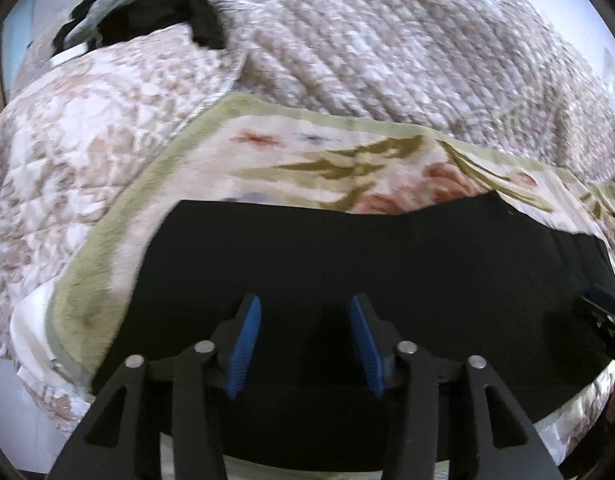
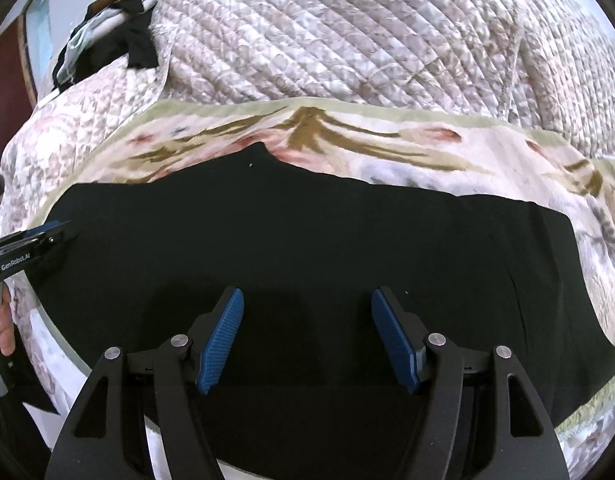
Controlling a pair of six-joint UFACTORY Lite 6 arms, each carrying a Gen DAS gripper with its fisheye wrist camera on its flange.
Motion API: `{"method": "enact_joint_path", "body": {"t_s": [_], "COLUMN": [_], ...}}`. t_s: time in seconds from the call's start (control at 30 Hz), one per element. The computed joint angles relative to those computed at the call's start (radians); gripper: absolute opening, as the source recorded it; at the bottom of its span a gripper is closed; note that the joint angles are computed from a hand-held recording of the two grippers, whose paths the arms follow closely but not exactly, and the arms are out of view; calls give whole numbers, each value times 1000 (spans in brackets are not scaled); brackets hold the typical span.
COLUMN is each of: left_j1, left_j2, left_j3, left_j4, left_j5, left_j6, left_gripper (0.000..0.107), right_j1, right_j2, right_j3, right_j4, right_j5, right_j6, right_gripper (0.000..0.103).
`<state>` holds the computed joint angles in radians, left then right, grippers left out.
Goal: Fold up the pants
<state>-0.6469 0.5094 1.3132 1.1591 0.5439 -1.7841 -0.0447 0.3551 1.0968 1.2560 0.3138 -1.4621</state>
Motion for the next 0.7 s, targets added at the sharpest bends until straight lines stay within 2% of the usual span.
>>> {"method": "enact_joint_path", "body": {"t_s": [0.2, 0.3, 0.37, 0.5, 0.7], "left_j1": [68, 112, 157, 226, 238], "left_j2": [-69, -105, -128, -159, -205], "left_j3": [-53, -82, -117, -200, -295], "left_j4": [-50, -60, -78, -82, 89], "left_j5": [16, 15, -21, -61, -235], "left_j6": [55, 90, 114, 65, -127], "left_gripper": [53, 57, 63, 63, 62], "right_j1": [-2, -5, -6, -9, 4], "right_j2": [-9, -7, -13, -5, 2], "right_j3": [-3, 2, -6, 6, 11], "right_j4": [-10, -7, 5, -19, -25], "right_j5": [18, 28, 29, 36, 38], "right_j6": [5, -1, -14, 18, 30], "right_gripper": [67, 67, 67, 67, 67]}}
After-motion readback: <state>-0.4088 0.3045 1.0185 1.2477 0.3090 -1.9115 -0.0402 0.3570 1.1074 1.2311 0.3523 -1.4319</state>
